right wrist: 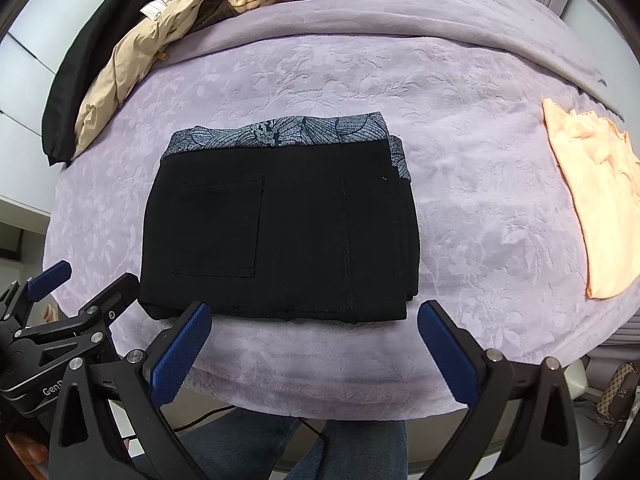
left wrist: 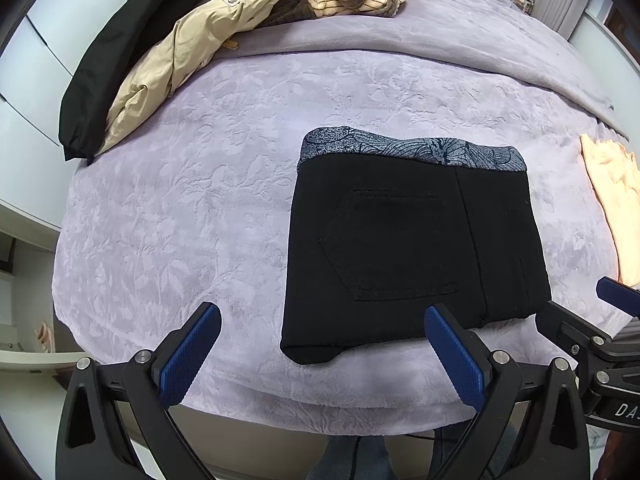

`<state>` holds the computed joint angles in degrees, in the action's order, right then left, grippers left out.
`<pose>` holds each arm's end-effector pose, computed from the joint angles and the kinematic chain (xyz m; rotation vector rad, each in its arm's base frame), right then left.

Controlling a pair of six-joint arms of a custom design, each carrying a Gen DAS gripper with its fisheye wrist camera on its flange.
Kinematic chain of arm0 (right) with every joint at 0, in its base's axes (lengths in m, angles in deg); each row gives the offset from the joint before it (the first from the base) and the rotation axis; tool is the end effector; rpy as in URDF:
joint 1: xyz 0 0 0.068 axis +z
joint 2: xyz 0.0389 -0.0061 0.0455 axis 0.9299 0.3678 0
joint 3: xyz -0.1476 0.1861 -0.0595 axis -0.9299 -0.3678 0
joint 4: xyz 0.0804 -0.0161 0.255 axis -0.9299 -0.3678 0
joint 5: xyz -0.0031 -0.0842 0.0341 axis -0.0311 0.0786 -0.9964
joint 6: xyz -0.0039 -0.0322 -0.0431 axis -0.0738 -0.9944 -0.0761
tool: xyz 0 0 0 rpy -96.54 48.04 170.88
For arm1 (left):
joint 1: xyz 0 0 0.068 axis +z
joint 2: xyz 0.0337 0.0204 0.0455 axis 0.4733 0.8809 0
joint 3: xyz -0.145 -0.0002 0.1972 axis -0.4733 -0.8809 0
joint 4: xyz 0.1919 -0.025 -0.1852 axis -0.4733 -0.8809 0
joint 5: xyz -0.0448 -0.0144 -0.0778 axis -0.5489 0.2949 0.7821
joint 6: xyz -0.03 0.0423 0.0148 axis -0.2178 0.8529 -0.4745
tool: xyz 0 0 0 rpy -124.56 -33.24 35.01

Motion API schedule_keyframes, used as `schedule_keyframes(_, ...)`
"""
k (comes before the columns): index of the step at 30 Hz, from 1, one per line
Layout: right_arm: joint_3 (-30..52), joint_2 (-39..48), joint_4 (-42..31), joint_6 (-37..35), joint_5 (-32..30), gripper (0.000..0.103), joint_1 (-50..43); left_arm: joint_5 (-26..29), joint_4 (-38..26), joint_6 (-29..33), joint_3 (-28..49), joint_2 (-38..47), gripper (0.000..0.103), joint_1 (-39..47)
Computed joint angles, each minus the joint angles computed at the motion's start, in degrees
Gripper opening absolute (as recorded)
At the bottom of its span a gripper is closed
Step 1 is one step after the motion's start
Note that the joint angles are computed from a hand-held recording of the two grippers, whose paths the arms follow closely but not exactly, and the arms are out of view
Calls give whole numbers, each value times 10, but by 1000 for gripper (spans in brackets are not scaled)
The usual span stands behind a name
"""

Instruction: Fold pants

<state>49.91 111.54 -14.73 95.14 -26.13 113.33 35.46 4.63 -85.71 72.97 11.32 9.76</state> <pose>0.2196 0.2194 0.3205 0.2794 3.0301 0.1863 0.2006 -0.0638 0.2973 0.2735 2.8572 0.0388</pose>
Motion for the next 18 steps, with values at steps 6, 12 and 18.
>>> schedule_keyframes(6, 13, 12, -12, -10, 10, 103, -1, -4, 0, 3, 1, 4, 102, -4)
schedule_keyframes(12, 24, 23, -21, -14, 18, 103, -1, -7, 2, 1, -1, 6, 102, -8)
schedule_keyframes(18, 22, 24, -18, -14, 18, 103, 0, -5, 4, 5, -3, 9, 102, -5)
